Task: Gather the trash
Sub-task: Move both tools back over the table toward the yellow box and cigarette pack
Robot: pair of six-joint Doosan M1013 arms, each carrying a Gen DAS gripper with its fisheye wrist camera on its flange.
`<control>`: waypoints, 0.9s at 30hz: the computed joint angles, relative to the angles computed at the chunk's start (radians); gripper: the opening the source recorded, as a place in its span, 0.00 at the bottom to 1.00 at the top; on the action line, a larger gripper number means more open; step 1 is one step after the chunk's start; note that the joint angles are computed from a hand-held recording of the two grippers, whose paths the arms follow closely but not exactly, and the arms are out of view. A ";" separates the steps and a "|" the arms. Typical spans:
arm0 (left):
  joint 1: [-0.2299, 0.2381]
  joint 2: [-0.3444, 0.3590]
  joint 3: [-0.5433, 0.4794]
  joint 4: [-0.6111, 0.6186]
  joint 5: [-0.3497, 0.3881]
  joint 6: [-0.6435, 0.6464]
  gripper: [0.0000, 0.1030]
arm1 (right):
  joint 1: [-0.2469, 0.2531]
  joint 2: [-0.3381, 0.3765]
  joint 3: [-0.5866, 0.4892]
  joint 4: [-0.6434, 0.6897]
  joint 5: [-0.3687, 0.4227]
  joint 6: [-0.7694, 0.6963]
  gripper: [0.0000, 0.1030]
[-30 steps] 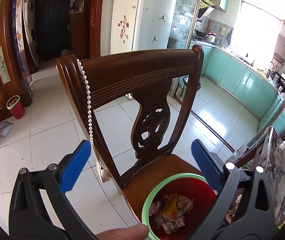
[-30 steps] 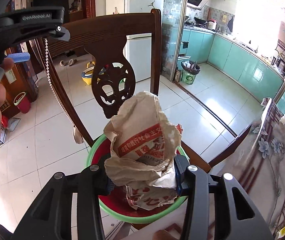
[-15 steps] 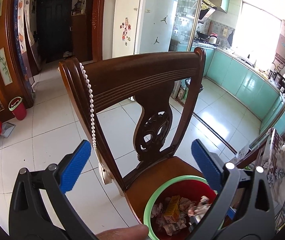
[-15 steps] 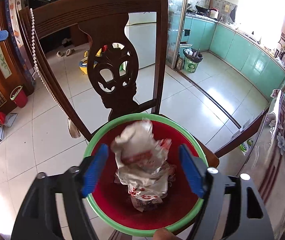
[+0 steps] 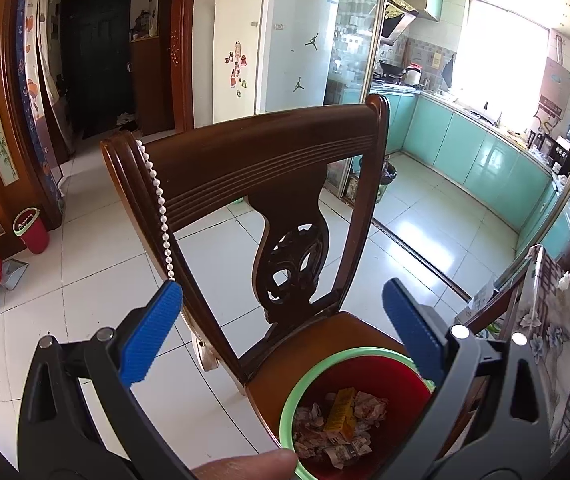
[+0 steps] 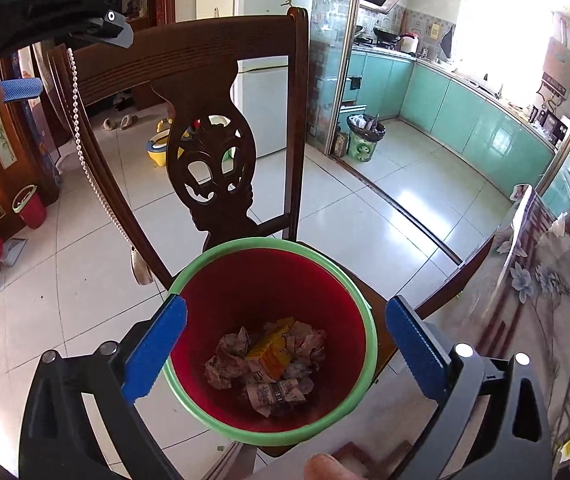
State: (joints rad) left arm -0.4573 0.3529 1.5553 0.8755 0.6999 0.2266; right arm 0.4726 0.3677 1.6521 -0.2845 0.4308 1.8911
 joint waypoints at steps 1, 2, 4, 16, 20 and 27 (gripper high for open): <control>-0.004 -0.002 0.001 0.001 -0.004 0.003 0.95 | -0.002 -0.012 0.012 -0.004 -0.005 0.006 0.94; -0.010 -0.005 0.000 0.006 -0.008 0.007 0.95 | -0.005 -0.025 0.025 -0.011 -0.008 0.014 0.94; -0.025 -0.005 -0.002 0.024 -0.009 0.015 0.95 | -0.011 -0.055 0.054 -0.045 -0.011 0.051 0.94; -0.126 -0.022 0.002 0.042 -0.102 0.129 0.96 | -0.075 -0.247 0.236 -0.234 0.024 0.280 0.94; -0.168 -0.016 -0.006 0.009 -0.138 0.195 0.96 | -0.109 -0.323 0.307 -0.295 0.036 0.345 0.94; -0.265 0.015 -0.032 -0.138 -0.215 0.426 0.96 | -0.177 -0.423 0.394 -0.364 0.074 0.417 0.94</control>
State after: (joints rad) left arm -0.7228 0.3674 1.5235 0.7375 0.4845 0.6525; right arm 0.2956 -0.0552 2.0458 -0.6481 0.5051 2.3084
